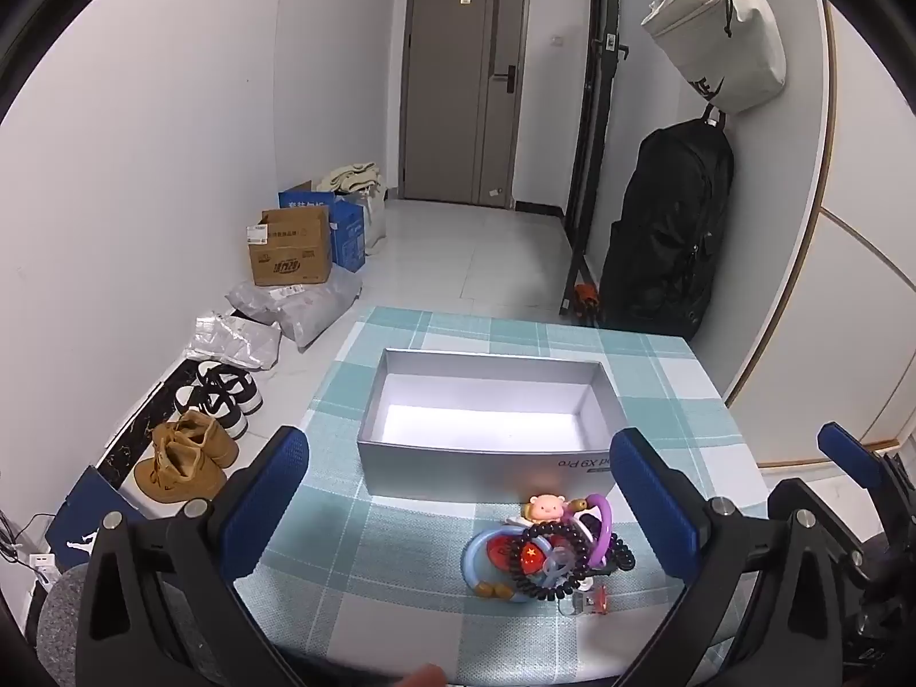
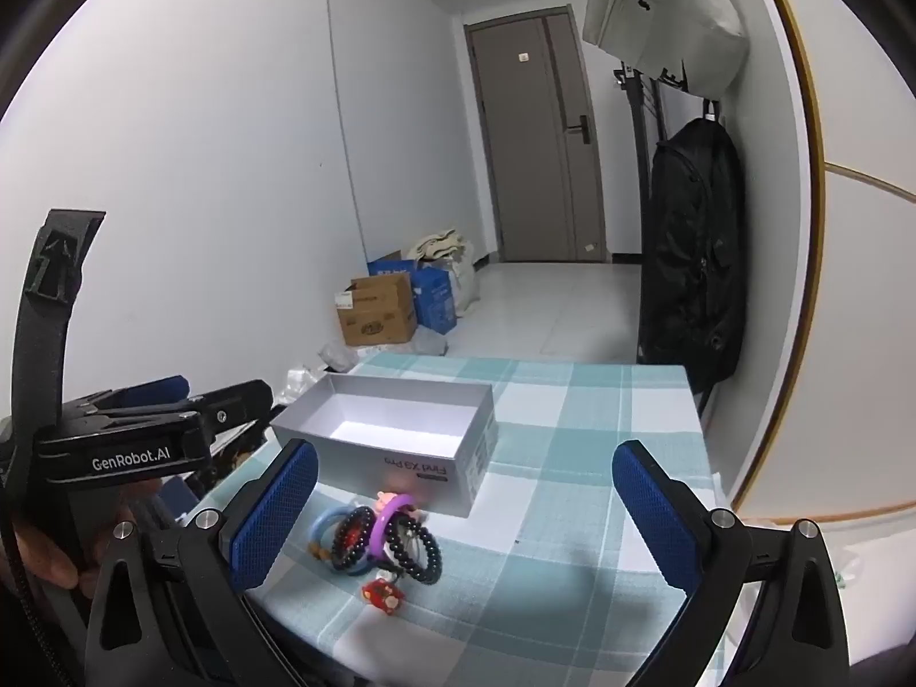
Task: Organize jewelry
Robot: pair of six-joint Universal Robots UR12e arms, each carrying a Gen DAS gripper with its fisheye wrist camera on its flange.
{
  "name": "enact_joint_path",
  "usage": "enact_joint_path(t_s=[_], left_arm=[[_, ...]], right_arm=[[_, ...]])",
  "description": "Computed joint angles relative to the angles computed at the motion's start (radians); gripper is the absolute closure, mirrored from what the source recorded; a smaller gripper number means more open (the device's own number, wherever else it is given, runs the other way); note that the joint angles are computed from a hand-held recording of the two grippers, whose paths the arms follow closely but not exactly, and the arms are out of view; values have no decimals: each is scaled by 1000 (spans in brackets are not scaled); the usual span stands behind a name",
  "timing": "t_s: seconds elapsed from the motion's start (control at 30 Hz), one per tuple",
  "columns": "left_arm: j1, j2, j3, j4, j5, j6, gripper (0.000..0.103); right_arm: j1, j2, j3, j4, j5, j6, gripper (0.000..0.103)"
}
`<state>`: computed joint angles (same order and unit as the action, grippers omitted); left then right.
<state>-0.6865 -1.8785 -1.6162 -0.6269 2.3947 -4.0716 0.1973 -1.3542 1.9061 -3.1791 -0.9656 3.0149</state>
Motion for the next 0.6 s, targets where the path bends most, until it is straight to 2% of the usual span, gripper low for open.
enact_joint_path(t_s=[0.07, 0.1, 0.2, 0.33, 0.6], left_arm=[[1, 2, -1, 4, -7, 0, 1], [1, 2, 0, -2, -6, -8, 1], [6, -2, 10, -22, -24, -3, 1], [3, -1, -8, 14, -12, 16, 1], [7, 3, -14, 18, -21, 7, 1]], right_arm=[[6, 5, -4, 4, -4, -4, 0], [3, 10, 2, -40, 1, 26, 0], [4, 5, 2, -29, 4, 20, 0], [-7, 5, -3, -19, 23, 36, 0], [1, 4, 3, -19, 12, -6, 0]])
